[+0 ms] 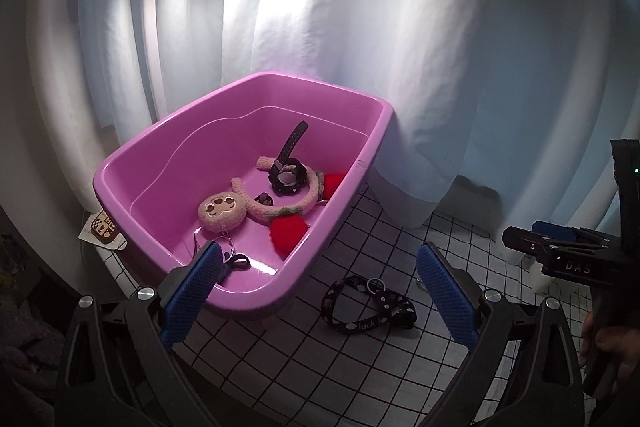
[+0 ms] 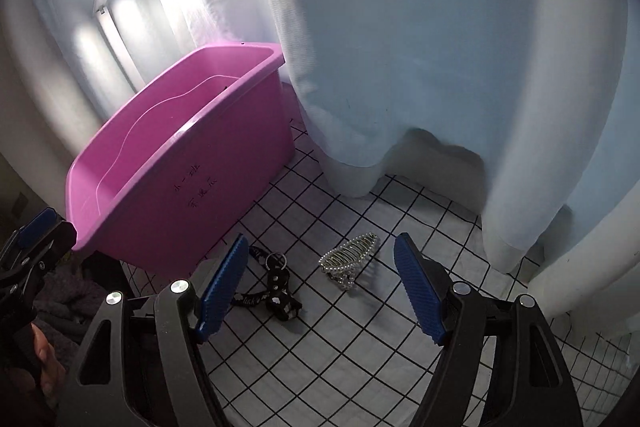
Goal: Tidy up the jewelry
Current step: 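Withdraw both tools from the tub back over the table, then grasp the black luck lanyard with the left tool while the right tool approaches the pearl claw clip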
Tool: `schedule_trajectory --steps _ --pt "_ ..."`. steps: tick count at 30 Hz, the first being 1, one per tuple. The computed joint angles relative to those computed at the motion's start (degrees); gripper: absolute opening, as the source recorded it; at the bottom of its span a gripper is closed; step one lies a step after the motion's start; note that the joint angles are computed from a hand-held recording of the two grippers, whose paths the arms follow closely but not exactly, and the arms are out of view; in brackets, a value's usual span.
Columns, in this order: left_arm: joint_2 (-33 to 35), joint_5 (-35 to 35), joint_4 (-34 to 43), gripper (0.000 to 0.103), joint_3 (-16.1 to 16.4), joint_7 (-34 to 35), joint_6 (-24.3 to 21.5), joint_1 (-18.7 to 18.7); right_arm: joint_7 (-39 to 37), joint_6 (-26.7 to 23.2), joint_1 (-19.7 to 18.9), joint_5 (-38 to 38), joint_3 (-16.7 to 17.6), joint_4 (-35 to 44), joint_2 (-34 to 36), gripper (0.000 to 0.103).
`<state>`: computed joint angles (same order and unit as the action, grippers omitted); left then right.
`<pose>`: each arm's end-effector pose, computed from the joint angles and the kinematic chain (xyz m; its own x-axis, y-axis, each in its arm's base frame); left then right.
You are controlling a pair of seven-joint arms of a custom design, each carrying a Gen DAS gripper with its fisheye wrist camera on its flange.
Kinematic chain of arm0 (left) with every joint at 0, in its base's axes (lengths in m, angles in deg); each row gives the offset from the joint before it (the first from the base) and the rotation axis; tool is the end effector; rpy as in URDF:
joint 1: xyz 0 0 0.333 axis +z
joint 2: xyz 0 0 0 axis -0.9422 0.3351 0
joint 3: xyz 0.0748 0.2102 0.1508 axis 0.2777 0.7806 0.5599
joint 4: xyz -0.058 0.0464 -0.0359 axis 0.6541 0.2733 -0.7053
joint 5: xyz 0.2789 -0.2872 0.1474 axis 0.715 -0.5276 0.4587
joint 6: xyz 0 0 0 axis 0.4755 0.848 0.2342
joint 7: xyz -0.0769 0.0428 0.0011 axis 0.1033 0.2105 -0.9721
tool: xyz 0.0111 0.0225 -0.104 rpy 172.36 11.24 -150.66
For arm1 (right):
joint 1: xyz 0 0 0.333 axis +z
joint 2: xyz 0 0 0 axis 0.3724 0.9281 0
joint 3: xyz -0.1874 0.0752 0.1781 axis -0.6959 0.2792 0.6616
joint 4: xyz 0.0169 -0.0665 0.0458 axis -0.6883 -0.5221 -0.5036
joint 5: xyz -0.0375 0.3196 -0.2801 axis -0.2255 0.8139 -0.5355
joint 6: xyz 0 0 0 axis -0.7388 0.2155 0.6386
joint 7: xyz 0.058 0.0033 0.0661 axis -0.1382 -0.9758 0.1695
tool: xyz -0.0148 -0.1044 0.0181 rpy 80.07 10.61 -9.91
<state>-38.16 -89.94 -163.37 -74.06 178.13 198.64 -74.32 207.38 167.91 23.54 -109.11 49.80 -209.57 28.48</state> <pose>0.6863 -0.2134 0.6114 -0.6123 -0.7848 0.0956 -0.5523 0.3380 -0.7621 0.5385 0.0908 0.5768 -0.5103 -0.8391 -0.1885 -0.5880 0.5003 -0.6356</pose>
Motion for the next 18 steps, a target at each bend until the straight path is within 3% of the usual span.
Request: schedule_trajectory --steps 10,18 --pt "-10.9 6.5 -17.1 0.096 1.8 -11.2 3.8 -4.3 -8.0 8.0 -0.8 7.5 -1.6 -17.6 -11.7 0.072" --pt "-14.3 14.0 -26.4 0.096 2.5 -23.4 6.4 -7.5 -20.4 15.9 -0.2 16.0 -3.2 -22.7 -10.8 0.072"
